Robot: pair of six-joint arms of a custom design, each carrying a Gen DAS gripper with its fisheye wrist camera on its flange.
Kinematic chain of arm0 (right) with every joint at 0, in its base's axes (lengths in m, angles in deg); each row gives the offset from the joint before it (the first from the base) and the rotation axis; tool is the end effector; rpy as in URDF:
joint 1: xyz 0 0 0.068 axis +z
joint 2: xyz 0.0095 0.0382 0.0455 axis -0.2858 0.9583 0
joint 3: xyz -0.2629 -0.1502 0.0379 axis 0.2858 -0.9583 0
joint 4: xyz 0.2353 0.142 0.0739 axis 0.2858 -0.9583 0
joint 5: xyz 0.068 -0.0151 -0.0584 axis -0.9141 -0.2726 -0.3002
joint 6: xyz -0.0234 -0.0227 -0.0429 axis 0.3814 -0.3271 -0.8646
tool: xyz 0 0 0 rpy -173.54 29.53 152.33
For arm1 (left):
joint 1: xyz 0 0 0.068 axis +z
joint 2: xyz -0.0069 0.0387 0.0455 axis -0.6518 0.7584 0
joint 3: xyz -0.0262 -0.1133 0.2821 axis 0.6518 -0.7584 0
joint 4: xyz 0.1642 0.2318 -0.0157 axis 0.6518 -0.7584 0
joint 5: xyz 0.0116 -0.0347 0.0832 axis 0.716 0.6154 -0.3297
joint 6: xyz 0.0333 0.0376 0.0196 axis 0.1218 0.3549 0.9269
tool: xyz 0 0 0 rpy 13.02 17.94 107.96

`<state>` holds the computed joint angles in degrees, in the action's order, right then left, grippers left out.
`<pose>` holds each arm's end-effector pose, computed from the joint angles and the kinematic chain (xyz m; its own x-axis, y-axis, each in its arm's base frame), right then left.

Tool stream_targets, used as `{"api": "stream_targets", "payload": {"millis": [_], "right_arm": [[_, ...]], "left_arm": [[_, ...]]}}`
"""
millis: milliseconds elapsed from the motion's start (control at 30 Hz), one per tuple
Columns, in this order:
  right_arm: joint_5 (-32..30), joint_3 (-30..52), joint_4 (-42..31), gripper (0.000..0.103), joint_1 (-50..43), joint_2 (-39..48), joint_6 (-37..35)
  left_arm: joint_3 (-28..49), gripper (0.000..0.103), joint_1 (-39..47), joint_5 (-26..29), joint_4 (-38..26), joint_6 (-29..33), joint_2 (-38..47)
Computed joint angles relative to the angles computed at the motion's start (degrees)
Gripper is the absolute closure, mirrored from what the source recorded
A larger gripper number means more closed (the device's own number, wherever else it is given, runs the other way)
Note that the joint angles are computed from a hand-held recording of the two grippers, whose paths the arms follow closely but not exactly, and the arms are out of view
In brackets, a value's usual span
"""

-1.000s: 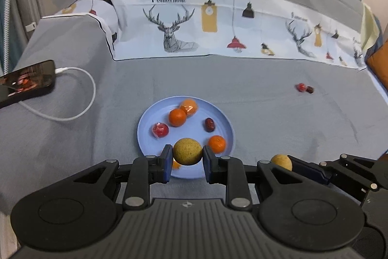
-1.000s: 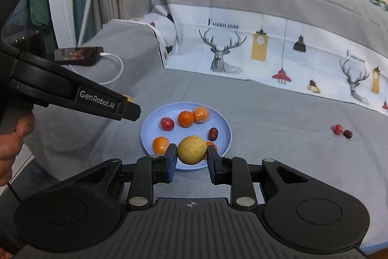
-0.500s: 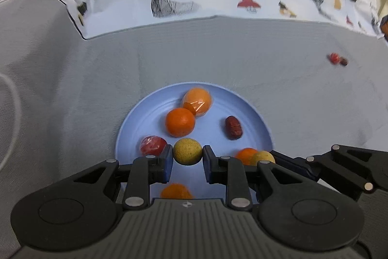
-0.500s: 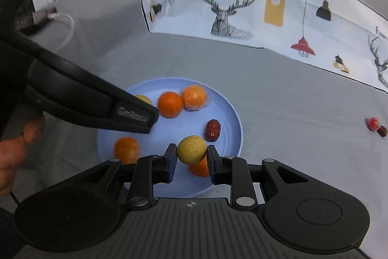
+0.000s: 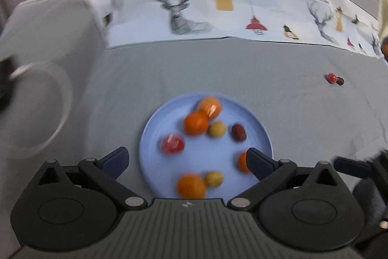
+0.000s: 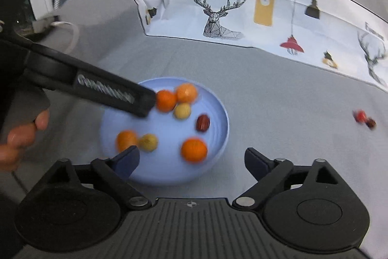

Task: Organize fruits
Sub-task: 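Carry both yellow fruits to the blue plate and release them, then lift both open tools back from the plate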

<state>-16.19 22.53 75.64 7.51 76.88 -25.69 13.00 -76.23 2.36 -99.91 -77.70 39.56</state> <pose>0.2519 0.1068 0.1511 -0.7721 -0.0401 -0.6343 -0.1027 0.9928 0.0623 0.3516 -0.2448 0.1632 -0.7768 0.2541 -0.5762 0.3243 0.9458 -0.0201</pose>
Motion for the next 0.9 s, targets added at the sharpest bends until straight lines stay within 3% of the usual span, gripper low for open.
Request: {"api": "stream_targets", "payload": {"millis": [167,300,467,600,900], "right_arm": [[6.3,-5.6,-16.7,0.003,8.2,-22.3,8.3],[15.5,-5.8,-25.8,0.002,16.8,-32.8,13.9],[26.7,-4.6,-34.8,0.001,27.7,-39.8,20.9],[35.6,-2.8,-43.2,0.001,37.3,-43.0,28.2],[47.5,0.6,-59.7,0.001,52.4,-43.2,46.8]], "left_arm": [[-8.1,0.0,-2.5,1.4,-5.0,-2.8,-11.4],[-12.7,0.0,-6.5,-2.5,-5.6,-5.1,-18.5],[-15.4,0.0,-12.7,-6.7,-6.8,-8.0,-25.1],[-16.7,0.0,-16.0,-6.6,-6.9,-10.2,-28.6],[-17.1,0.0,-22.6,-13.8,-9.0,-13.0,-32.7]]}}
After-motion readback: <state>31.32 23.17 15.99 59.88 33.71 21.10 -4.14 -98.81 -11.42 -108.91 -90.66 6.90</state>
